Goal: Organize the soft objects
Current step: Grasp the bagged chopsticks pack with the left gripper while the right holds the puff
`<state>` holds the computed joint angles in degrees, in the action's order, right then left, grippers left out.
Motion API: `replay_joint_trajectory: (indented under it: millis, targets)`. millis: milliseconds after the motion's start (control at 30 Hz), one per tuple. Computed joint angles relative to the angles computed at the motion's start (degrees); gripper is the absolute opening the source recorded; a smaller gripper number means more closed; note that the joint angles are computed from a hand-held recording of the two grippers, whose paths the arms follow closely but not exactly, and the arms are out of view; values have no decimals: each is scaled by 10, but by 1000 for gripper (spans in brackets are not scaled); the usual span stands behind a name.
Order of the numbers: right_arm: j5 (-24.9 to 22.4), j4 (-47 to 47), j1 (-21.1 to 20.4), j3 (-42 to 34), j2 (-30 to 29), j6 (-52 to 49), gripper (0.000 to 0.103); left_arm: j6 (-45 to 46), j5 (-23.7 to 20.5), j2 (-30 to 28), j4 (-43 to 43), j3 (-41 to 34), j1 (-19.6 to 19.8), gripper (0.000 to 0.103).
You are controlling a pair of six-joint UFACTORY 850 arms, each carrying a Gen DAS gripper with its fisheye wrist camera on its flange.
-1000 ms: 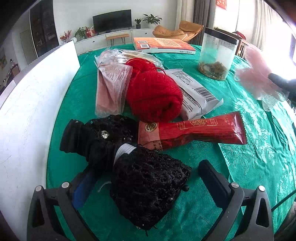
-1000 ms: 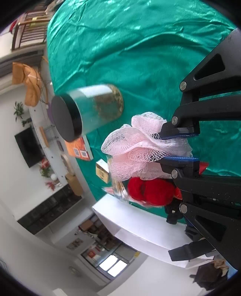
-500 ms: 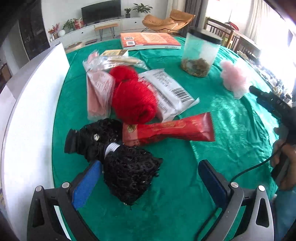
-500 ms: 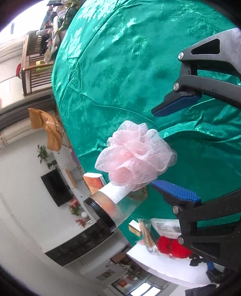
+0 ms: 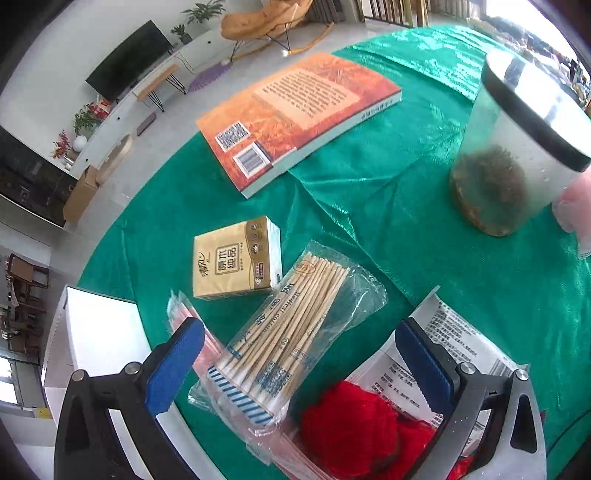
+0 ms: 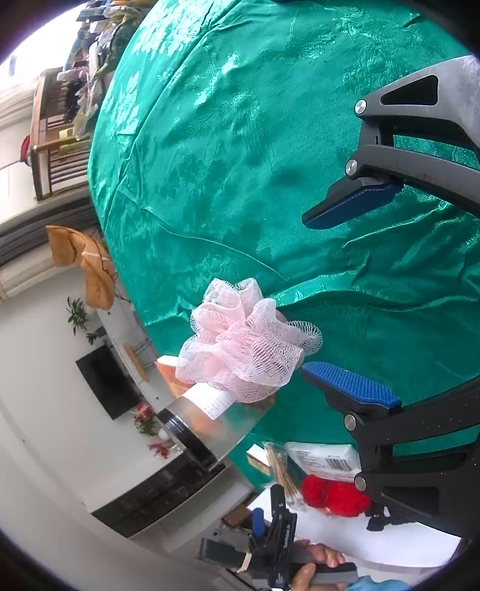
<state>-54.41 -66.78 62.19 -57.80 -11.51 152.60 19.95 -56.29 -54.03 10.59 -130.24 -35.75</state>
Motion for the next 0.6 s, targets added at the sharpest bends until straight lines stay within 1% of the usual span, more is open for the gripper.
replay_joint_trajectory:
  millis: [67, 100, 133, 200, 233, 300, 333, 400, 433, 467, 500, 533, 600]
  targets:
    - [1, -3, -1, 5, 3, 10, 78, -6, -25, -28, 23, -28, 1, 86]
    - [-2, -4, 0, 6, 5, 13, 78, -8, -47, -44, 17, -52, 5, 68]
    - [-8, -3, 2, 4, 5, 12, 78, -7, -57, -52, -9, -68, 12, 57]
    - [-12, -9, -1, -5, 4, -2, 78, -22, -64, -56, -35, -84, 22, 39]
    - [-4, -18, -8, -10, 4, -14, 78, -22, -63, -51, -55, -82, 26, 36]
    - [47, -41, -34, -19, 6, -47, 78, -25, -46, -30, -94, -58, 36, 35]
    - [70, -35, -50, -30, 2, -83, 78, -27, -40, -19, -119, -47, 41, 35]
    - [101, 20, -86, -57, -12, -180, 78, -32, -30, 3, -176, -26, 55, 35]
    - [117, 43, -103, -64, -18, -215, 75, -33, -29, 12, -206, -18, 62, 35]
    - [150, 70, -123, -69, -23, -254, 67, -30, -32, 19, -240, -13, 69, 35]
    - [181, 113, -142, -72, -27, -304, 27, -27, -31, 31, -269, -2, 74, 35]
    - [190, 139, -154, -75, -28, -331, 18, -31, -28, 43, -290, 9, 77, 35]
    - [173, 146, -163, -77, -23, -338, 18, -31, -21, 63, -325, 28, 82, 35]
